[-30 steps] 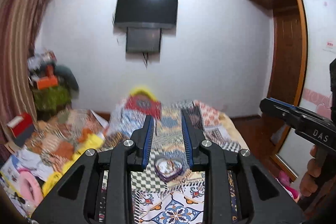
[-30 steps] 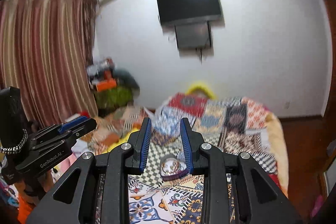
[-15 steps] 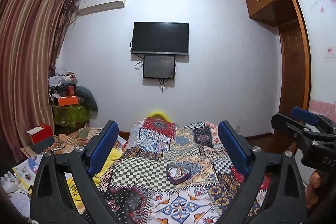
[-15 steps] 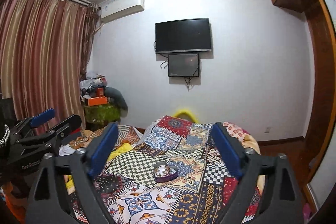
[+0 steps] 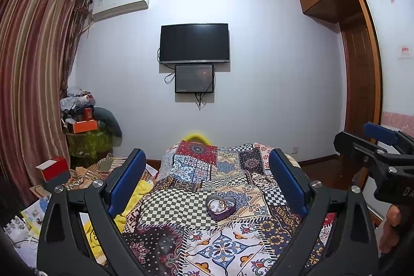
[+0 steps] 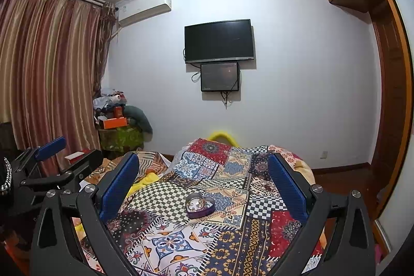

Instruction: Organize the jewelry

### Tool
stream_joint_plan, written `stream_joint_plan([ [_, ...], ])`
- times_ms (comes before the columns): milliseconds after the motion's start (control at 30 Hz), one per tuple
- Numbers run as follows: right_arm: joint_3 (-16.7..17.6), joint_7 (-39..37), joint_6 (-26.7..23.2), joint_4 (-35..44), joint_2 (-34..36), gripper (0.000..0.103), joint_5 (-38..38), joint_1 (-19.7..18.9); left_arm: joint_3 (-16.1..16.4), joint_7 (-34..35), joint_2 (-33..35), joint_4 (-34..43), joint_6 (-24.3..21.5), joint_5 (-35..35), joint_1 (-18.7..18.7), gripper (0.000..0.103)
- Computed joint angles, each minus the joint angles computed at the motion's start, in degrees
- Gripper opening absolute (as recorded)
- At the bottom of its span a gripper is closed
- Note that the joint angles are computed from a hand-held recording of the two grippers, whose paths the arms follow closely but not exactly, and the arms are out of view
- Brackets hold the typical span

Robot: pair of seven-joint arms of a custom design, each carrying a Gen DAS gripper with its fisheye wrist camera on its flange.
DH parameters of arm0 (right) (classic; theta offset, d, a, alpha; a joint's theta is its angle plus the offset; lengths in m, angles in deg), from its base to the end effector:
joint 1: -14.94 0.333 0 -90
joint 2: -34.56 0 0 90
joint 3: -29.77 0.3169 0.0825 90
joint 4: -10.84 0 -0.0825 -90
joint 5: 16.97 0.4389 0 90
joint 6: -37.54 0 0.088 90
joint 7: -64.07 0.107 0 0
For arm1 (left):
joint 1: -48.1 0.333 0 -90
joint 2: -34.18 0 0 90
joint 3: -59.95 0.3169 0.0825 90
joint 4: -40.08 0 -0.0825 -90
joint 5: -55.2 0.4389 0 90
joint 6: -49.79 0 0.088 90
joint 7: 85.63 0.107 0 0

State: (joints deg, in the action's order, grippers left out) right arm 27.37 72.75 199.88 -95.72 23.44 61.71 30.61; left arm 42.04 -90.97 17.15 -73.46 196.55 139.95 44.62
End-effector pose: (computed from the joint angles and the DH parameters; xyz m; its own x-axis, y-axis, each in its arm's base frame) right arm 0.5900 0.0848 0.6977 0.5135 -0.8581 0.0006 -0.1262 -0.0762 -0.9891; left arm 0.5204 -0.2444 0.6676 0.2352 -0.9716 0.0239 -0.0975 -0.0481 -0.9941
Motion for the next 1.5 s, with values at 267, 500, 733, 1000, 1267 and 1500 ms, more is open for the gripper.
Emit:
stream_joint_plan([
  [267, -0.4, 0.8, -0.4, -1.2, -0.6, 0.099, -0.7, -0.3, 0.2, 0.4, 0.2, 0.1, 0.3, -0.3, 0.1, 0.096],
  [500, -0.3, 3.1, -0.7, -1.5, -0.8, 0.099, -2.8, -0.5, 0.4, 0.4, 0.4, 0.2, 0.8, -1.2, -0.1, 0.096],
  [733, -0.7, 4.9, -1.3, -1.6, -1.1, 0.099, -4.1, -0.7, 0.2, 0.9, 0.3, 0.1, 0.6, -1.4, -0.1, 0.096],
  [1000, -0.8, 7.1, -1.6, -1.5, -0.9, 0.099, -5.9, -1.0, 0.8, 2.4, 0.7, 0.3, 2.3, -3.0, -0.2, 0.096],
  [1267, -0.9, 7.9, -2.1, -1.4, -0.8, 0.099, -6.5, -1.1, 1.1, 3.6, 1.0, 0.6, 4.6, -3.9, 0.2, 0.096],
  [1500, -0.8, 9.3, -2.3, -1.1, -0.5, 0.099, -7.6, -1.4, 1.1, 3.9, 1.2, 0.7, 5.2, -4.3, 0.3, 0.096],
])
